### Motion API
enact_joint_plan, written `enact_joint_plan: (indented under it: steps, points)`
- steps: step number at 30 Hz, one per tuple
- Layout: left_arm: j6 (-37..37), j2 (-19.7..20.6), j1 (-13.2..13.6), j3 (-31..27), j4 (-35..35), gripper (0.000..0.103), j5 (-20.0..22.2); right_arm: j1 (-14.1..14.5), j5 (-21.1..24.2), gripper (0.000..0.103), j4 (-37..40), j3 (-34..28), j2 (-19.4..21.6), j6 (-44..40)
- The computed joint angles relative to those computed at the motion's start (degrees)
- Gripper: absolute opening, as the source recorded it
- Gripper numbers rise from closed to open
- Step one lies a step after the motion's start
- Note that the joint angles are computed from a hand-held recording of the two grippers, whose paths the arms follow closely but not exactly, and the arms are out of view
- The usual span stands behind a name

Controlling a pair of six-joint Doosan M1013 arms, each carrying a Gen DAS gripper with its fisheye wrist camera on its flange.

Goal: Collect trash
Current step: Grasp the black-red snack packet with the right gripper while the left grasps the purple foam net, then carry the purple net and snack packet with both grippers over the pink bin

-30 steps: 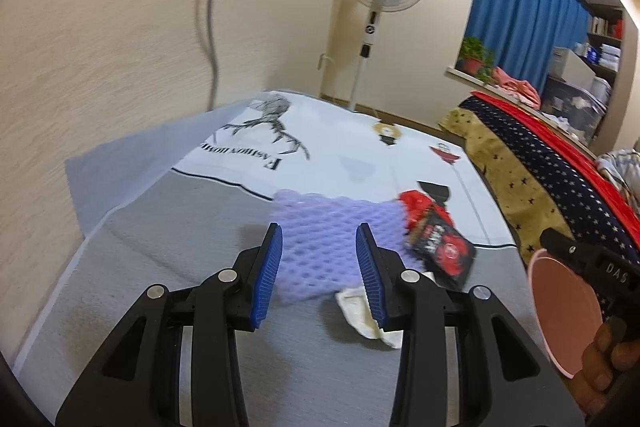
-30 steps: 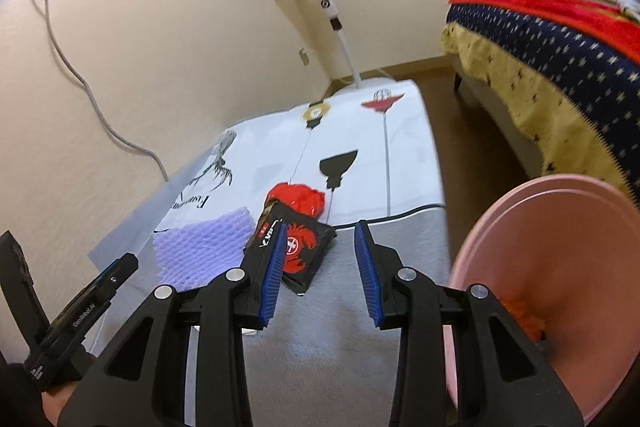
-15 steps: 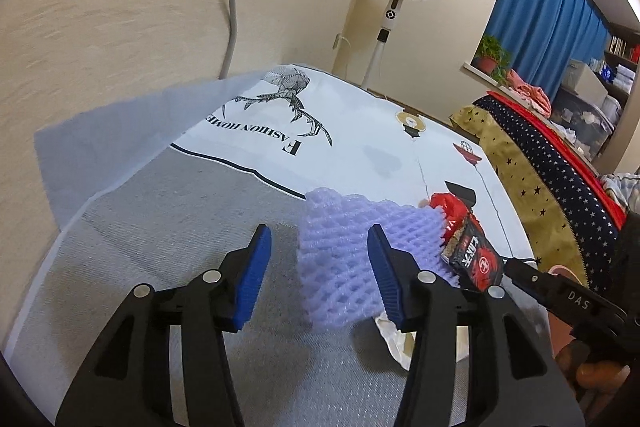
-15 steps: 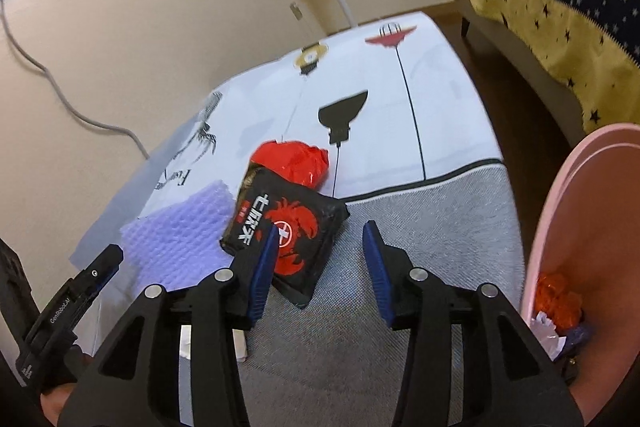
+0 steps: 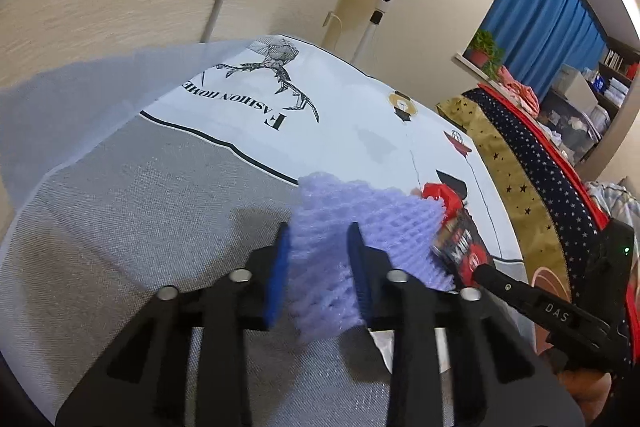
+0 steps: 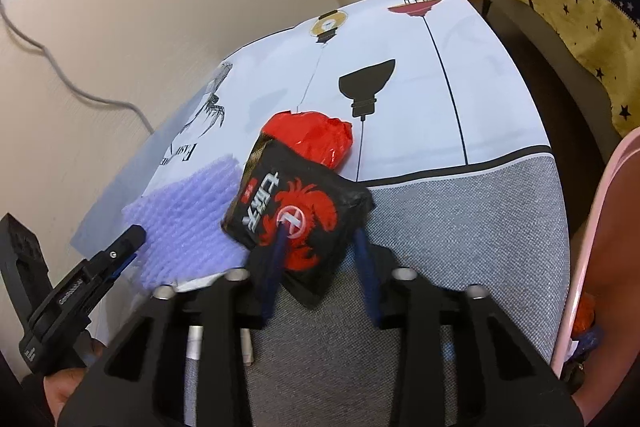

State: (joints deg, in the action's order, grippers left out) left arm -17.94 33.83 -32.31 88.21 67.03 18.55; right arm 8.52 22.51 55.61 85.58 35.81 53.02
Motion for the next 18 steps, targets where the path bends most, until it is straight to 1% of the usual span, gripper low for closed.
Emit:
enact_joint_plan:
  steps: [1,2,5,10,13,18]
  points:
    - [-0.3,-0.1,-0.1,0.1,0.3,0.016,0.0,0.0,-0.5,0.015,1.7,0.5,-0.3,-1.8]
    - [-1.0,-0.2,-0.1,0.2,0.8,0.013,0.0,-0.1,-1.0,0.011,3.1,1.0,-0.6,-3.3]
    - [-3.5,-0.9,-0.6,0.7,3.8,0.010,1.4,-0.1,-2.6,0.006,8.8,2.7,-1.8,-9.1]
    - [-5.3,-2.4,-1.6,1.7,8.1,0.009,3.2,0.0,-5.5,0.002,17.9,5.5,-4.9,-20.3]
    - [-7.4,-3.6,-2.1,2.7,11.1,0.009,3.8,0.0,-7.1,0.002,20.0,7.3,-6.8,-23.8]
    - [-8.2,-5.5,-3.5,4.0,14.8,0.008,6.8,0.4,-10.3,0.002,24.1,10.3,-9.9,-30.1]
